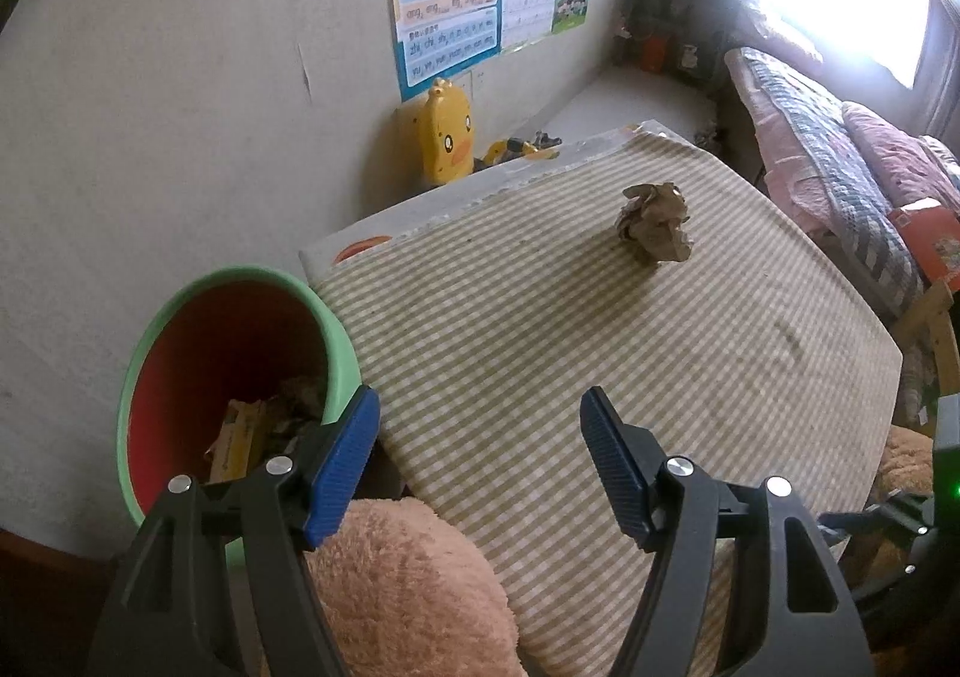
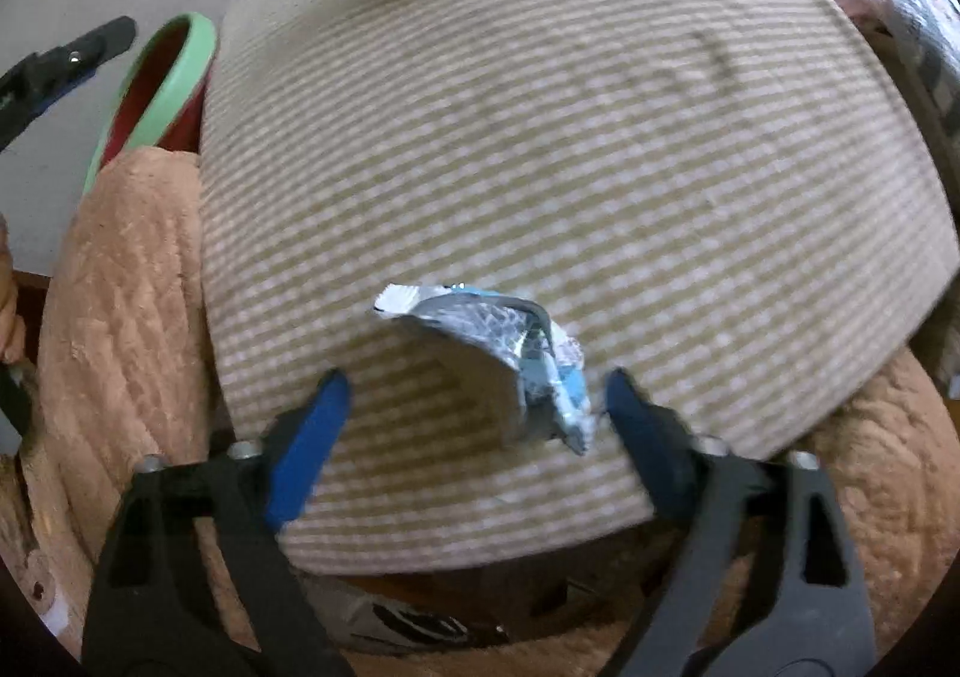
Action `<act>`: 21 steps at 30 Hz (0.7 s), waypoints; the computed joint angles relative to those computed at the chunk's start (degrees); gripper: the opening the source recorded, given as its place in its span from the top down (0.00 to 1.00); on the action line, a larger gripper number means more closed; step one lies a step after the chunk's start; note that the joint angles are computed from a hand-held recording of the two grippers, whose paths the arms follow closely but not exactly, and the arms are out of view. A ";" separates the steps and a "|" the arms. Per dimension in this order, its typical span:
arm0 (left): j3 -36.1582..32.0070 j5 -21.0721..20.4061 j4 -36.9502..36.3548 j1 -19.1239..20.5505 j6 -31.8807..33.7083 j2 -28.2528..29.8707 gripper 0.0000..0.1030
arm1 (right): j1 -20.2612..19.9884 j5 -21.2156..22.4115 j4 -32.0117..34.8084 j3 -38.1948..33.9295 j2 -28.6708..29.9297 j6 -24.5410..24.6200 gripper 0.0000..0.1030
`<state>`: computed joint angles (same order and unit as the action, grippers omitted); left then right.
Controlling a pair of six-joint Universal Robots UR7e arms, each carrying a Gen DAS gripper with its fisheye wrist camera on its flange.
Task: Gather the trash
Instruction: 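Move the right tool to the table and grasp the blue-and-white snack wrapper, then grasp the crumpled brown paper with the left tool while the right tool holds the wrapper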
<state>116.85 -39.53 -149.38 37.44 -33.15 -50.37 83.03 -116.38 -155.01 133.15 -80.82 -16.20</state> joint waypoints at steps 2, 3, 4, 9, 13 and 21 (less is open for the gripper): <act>-0.61 0.28 0.02 0.06 0.51 0.71 0.36 | -2.76 8.25 -2.75 0.45 -2.44 -1.00 0.77; -1.06 0.48 -0.10 0.07 0.90 1.24 0.36 | -3.42 10.73 -4.77 0.71 -3.30 -1.91 0.78; -1.70 0.47 -0.33 0.15 1.38 1.90 0.36 | -3.88 12.79 -7.29 1.04 -4.20 -2.53 0.78; -6.26 -0.39 -4.01 0.06 6.63 7.18 0.36 | -6.51 15.83 -14.86 2.57 -6.47 -1.87 0.78; -11.90 -0.16 -5.91 0.15 12.15 12.47 0.36 | -11.41 21.00 -11.55 2.61 -9.04 1.75 0.78; -23.42 -0.67 -7.28 1.90 18.13 20.82 0.36 | -12.62 24.75 -9.82 3.16 -10.42 2.65 0.78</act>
